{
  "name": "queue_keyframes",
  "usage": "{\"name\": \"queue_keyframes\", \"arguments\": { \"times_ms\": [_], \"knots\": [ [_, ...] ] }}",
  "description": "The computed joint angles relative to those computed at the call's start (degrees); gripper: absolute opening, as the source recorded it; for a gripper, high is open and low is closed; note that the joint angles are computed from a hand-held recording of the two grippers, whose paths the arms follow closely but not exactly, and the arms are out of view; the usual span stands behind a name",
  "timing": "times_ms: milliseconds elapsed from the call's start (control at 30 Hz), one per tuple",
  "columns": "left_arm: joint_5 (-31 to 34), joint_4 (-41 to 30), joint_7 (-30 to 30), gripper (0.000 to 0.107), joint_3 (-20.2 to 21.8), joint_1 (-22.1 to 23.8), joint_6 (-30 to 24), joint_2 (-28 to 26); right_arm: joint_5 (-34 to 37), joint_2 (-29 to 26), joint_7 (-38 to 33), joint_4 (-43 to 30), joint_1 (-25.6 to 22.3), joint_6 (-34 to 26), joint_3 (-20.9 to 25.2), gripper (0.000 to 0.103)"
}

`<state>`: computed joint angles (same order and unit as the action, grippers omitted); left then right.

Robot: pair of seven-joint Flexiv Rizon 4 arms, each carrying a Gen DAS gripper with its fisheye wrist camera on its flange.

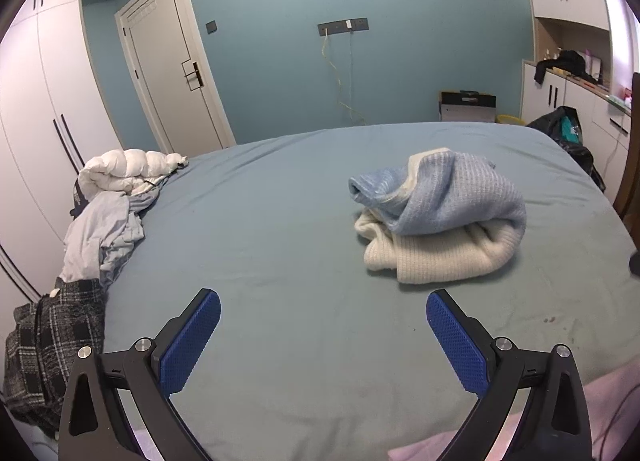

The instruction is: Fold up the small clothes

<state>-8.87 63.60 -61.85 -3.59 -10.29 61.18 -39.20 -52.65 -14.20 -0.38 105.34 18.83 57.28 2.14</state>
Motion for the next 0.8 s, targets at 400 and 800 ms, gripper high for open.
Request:
{"name": "queue_keyframes", "arguments": {
  "times_ms": [400,800],
  "knots": [
    [-0.8,-4.4,-0.3,0.103,-0.7,-0.1,-2.3,-3.1,6.7,-3.2,-12.6,-6.1,3.9,-6.1,0.5,0.102],
    [-2.8,-2.3,2.5,0.103,-2.3,0.3,-0.2,-2.1,7.6,-2.6,-10.9,-5.8,4.0,-7.0,0.9,0.102]
  ]
}}
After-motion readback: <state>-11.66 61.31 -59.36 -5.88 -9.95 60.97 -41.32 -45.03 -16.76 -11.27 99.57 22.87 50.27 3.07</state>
